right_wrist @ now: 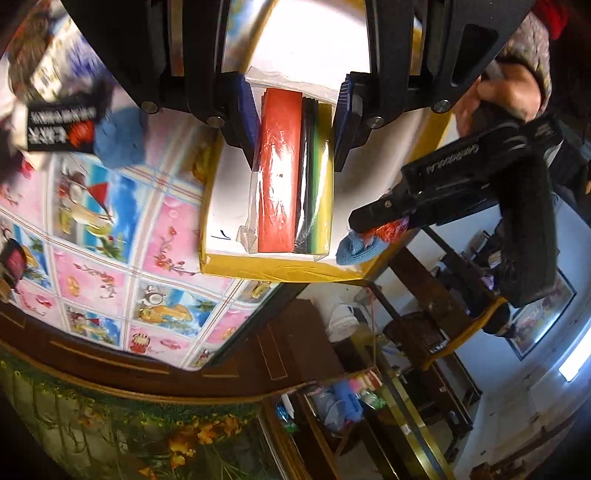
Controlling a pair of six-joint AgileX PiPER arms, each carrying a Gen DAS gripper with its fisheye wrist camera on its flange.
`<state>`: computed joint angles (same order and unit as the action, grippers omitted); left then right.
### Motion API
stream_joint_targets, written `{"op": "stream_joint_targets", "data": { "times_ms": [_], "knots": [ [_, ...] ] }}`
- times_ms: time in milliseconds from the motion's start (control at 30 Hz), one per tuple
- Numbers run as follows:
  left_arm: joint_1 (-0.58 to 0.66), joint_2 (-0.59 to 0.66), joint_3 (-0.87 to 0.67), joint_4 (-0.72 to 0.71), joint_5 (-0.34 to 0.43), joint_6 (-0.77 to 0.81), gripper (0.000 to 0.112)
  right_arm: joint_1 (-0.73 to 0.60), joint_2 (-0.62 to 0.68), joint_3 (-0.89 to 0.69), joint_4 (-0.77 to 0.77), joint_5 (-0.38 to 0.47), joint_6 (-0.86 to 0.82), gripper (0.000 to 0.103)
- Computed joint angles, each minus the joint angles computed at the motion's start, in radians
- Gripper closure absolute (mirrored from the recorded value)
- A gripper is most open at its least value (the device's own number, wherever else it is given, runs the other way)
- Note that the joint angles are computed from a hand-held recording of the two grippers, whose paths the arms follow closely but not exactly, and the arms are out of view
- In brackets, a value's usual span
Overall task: Organize soft objects
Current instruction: 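Lower both held items into the yellow-rimmed white box and open both tools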
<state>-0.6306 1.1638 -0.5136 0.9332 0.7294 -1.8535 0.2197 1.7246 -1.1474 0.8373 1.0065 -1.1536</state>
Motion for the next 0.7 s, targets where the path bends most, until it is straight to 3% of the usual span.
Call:
{"op": "stream_joint_targets", "data": {
  "times_ms": [100,267,500,700],
  "knots": [
    [0.186,0.045,0.022,-0.042,-0.159,0.113,0.076,0.079,0.122,-0.103,-0.016,-0.052,0.097,0.064],
    [0.323,0.124,0.023,-0.057,-0.278,0.194,0.076,0.165,0.219,-0.184,-0.055,-0.150,0.198,0.064],
    [0.330,0.130,0.026,-0.024,-0.301,0.182,0.073,0.220,0.252,-0.209,-0.090,-0.228,0.222,0.062],
    [0.345,0.129,0.035,-0.004,-0.296,0.142,0.058,0.214,0.268,-0.218,-0.071,-0.223,0.212,0.060]
  ]
}}
